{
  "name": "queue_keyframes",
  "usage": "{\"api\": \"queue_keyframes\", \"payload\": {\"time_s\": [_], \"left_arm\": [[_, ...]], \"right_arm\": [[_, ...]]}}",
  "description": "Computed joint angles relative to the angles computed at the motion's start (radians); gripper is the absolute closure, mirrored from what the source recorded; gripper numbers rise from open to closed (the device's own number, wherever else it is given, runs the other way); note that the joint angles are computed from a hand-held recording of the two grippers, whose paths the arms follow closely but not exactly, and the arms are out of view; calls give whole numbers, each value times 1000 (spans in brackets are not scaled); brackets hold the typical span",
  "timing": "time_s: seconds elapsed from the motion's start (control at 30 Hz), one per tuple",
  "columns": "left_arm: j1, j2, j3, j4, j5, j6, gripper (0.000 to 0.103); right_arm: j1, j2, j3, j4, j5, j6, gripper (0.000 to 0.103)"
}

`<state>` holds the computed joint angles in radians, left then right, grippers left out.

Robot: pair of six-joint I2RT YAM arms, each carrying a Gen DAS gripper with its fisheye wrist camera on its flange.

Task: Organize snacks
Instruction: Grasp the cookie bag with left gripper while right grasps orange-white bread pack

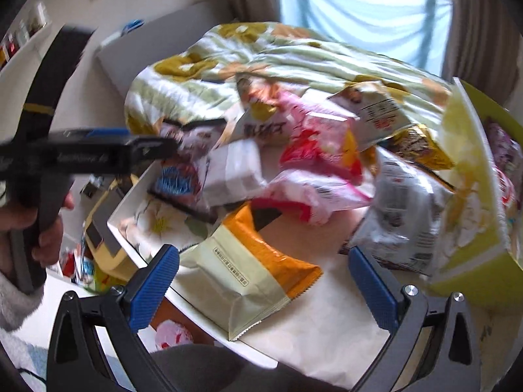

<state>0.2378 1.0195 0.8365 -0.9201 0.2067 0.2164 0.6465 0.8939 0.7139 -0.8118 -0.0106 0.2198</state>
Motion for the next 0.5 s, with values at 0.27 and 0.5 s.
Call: {"api": "queue_keyframes", "payload": {"time_s": [0.27,0.5], "left_arm": [[-48,140,-77,176,-78,-90,3],[-84,195,-87,242,-143,-121,7]], "right_arm": [[0,159,-73,158,-95,-221,0],[-73,283,-72,211,-200,-390,0]]}}
